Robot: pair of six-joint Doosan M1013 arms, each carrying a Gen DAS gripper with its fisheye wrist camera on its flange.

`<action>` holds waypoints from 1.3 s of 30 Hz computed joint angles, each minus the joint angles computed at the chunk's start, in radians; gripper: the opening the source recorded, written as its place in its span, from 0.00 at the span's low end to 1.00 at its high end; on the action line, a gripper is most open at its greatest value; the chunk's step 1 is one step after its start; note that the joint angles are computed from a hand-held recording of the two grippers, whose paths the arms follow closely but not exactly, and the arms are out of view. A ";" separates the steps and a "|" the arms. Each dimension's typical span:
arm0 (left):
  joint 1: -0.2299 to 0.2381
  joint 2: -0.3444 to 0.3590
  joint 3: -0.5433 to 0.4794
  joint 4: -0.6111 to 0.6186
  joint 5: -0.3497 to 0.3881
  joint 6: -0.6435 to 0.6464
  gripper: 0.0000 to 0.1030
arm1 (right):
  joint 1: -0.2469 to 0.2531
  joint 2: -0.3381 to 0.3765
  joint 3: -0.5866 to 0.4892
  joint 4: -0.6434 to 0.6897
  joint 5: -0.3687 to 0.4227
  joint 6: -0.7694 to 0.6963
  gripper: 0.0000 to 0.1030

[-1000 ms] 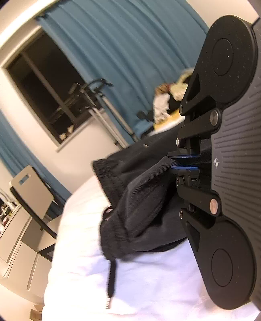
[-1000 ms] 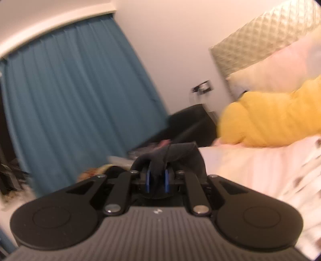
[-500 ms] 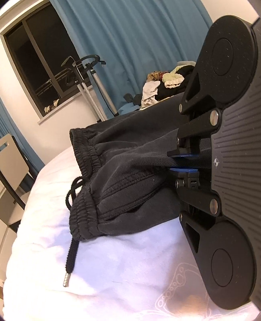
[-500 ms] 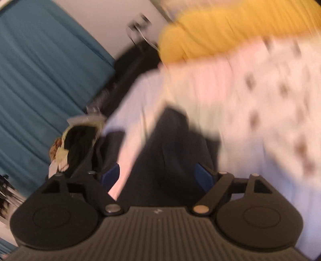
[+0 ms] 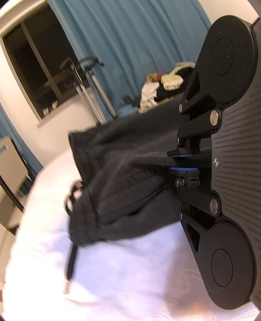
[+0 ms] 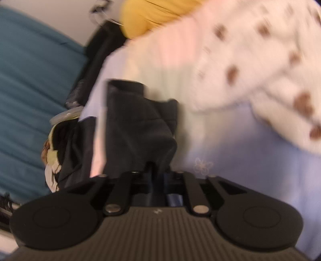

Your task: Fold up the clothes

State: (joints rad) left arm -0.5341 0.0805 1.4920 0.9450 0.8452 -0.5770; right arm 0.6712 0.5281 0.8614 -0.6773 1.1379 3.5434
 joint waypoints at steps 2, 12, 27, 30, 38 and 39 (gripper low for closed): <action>-0.008 -0.024 0.032 0.134 -0.051 -0.114 0.06 | 0.021 -0.029 0.048 -0.163 -0.087 0.045 0.04; 0.024 -0.048 0.048 -0.090 -0.060 -0.035 0.06 | 0.031 -0.022 0.013 -0.049 0.063 0.130 0.12; 0.057 -0.021 -0.015 -0.116 -0.096 0.121 0.06 | 0.015 0.019 -0.051 -0.101 -0.062 -0.014 0.04; 0.081 -0.037 -0.032 -0.150 -0.165 0.161 0.05 | 0.012 0.012 -0.072 -0.218 -0.189 0.002 0.04; 0.062 -0.116 0.029 -0.403 -0.056 0.443 0.06 | 0.023 -0.154 0.178 -0.215 -0.218 -0.130 0.04; 0.072 -0.125 0.043 -0.467 -0.062 0.457 0.07 | 0.010 -0.180 0.236 -0.124 -0.220 -0.126 0.05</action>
